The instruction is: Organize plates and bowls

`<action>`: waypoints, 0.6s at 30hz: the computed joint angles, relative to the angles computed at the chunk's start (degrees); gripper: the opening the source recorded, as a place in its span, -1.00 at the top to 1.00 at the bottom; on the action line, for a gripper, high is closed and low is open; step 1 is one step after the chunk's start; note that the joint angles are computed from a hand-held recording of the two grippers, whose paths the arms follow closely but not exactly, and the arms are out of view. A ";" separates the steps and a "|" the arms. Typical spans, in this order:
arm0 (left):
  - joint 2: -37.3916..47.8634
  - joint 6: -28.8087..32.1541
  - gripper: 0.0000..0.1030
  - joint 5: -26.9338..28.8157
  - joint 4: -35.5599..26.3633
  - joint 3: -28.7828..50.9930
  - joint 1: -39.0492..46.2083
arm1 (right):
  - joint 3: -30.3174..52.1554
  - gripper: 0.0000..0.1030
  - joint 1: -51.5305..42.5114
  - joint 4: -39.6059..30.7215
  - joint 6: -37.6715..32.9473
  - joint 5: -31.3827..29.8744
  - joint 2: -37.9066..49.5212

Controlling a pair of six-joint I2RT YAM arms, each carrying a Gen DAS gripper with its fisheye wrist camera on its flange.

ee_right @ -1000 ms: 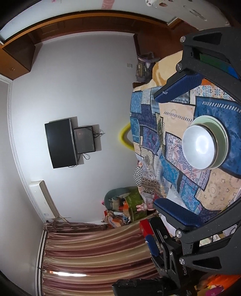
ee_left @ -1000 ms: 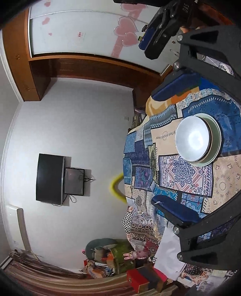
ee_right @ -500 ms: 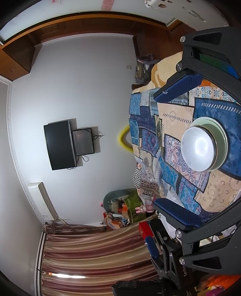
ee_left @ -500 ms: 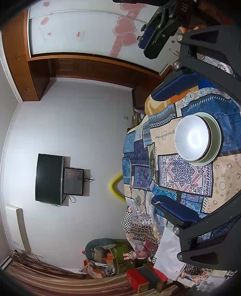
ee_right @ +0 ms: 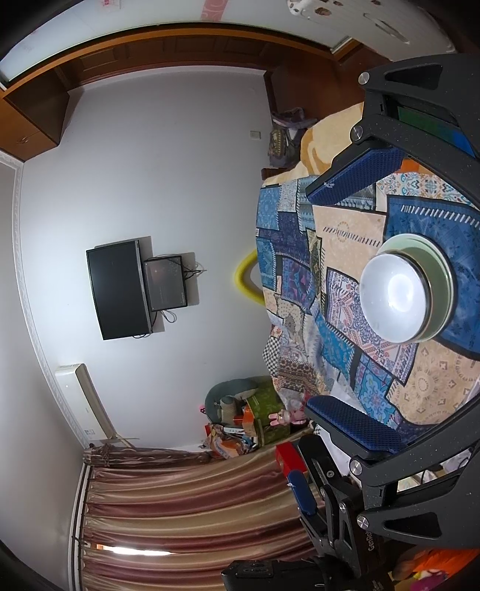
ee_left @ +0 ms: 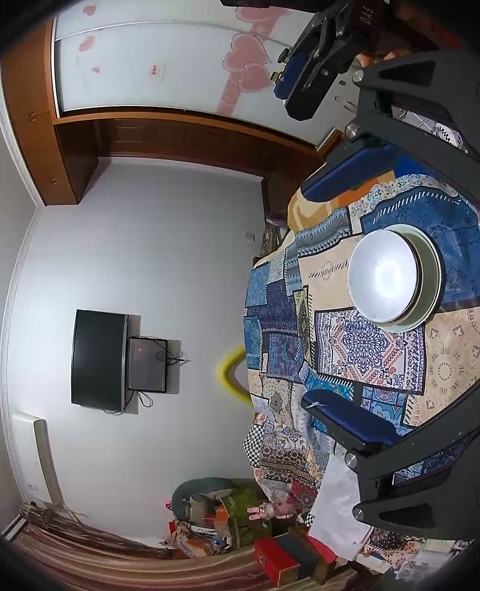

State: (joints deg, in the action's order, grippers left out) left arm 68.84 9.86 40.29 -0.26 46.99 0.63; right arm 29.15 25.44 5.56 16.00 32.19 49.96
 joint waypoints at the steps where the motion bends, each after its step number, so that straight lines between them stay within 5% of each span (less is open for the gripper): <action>1: -0.06 -0.01 -0.99 0.07 0.01 -0.06 -0.01 | 0.00 -0.99 0.08 -0.05 0.01 0.16 -0.04; 18: -0.08 -0.30 -1.00 -0.28 0.71 -0.19 -0.54 | 0.62 -0.99 1.91 -0.80 0.07 1.80 -0.30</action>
State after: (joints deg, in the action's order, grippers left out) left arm 68.76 9.57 40.01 0.44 46.81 0.09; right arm 29.77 27.35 4.76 16.07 33.99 49.66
